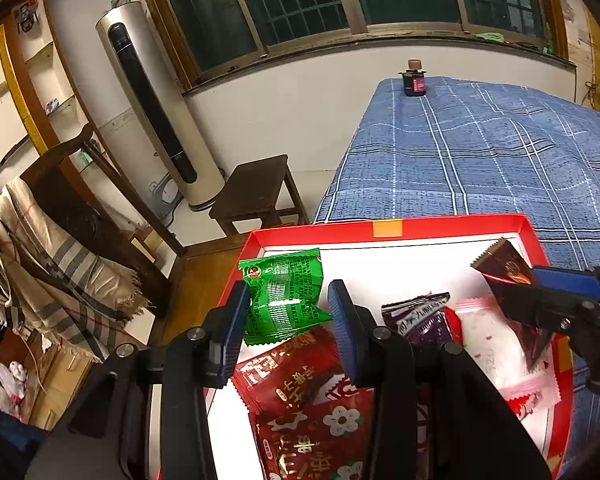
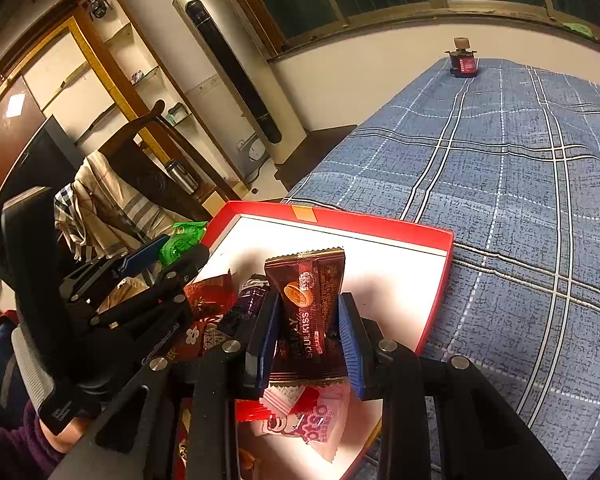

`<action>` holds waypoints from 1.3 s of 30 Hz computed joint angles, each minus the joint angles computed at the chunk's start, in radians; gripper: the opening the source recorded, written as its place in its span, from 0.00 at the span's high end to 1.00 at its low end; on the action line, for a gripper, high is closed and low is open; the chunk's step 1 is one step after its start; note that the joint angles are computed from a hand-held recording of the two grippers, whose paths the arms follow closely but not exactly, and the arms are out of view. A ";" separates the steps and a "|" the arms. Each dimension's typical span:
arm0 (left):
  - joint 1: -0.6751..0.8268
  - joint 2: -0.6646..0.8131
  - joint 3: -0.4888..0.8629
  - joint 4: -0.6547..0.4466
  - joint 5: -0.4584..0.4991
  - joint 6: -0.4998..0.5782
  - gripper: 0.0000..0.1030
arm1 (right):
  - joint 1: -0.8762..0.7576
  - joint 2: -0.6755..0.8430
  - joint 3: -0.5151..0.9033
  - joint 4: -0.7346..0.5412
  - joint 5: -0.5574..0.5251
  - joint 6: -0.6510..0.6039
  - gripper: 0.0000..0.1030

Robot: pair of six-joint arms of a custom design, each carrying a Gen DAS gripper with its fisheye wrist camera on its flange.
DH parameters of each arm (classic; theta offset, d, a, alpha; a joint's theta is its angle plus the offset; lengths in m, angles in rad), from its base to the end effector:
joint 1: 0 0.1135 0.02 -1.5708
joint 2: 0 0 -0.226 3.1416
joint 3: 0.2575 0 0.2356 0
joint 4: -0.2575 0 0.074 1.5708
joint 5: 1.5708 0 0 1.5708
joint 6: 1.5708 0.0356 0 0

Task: Organize snacks
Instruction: 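Open both grippers to drop the packets into the red box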

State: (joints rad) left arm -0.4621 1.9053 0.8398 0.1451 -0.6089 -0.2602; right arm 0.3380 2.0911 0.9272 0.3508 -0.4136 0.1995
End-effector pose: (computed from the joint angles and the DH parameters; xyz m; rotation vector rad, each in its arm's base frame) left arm 0.2950 -0.1242 0.0745 -0.0106 2.3153 0.4025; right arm 0.3263 0.1298 0.0467 -0.3684 2.3960 0.7440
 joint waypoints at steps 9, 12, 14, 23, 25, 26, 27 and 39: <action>0.008 -0.064 -0.049 -0.040 -0.010 -0.051 0.39 | 0.042 -0.097 -0.078 -0.008 0.072 -0.007 0.68; 0.004 -0.129 -0.106 -0.027 -0.013 -0.059 0.37 | 0.054 -0.156 -0.133 0.005 0.102 -0.002 0.62; 0.004 -0.173 -0.141 -0.031 -0.007 -0.070 0.31 | 0.059 -0.189 -0.161 0.007 0.111 0.002 0.60; -0.050 -0.367 -0.301 -0.054 -0.037 -0.121 0.26 | 0.137 -0.384 -0.363 0.043 0.235 -0.004 0.47; -0.066 -0.403 -0.324 -0.073 -0.046 -0.136 0.26 | 0.151 -0.425 -0.411 0.055 0.253 0.002 0.46; -0.076 -0.424 -0.337 -0.085 -0.051 -0.148 0.26 | 0.157 -0.445 -0.434 0.061 0.256 0.007 0.46; -0.086 -0.448 -0.350 -0.100 -0.058 -0.162 0.26 | 0.163 -0.461 -0.451 0.064 0.260 0.010 0.46; -0.235 -0.660 -0.466 -0.205 -0.184 -0.281 0.19 | 0.267 -0.648 -0.661 0.127 0.371 0.004 0.46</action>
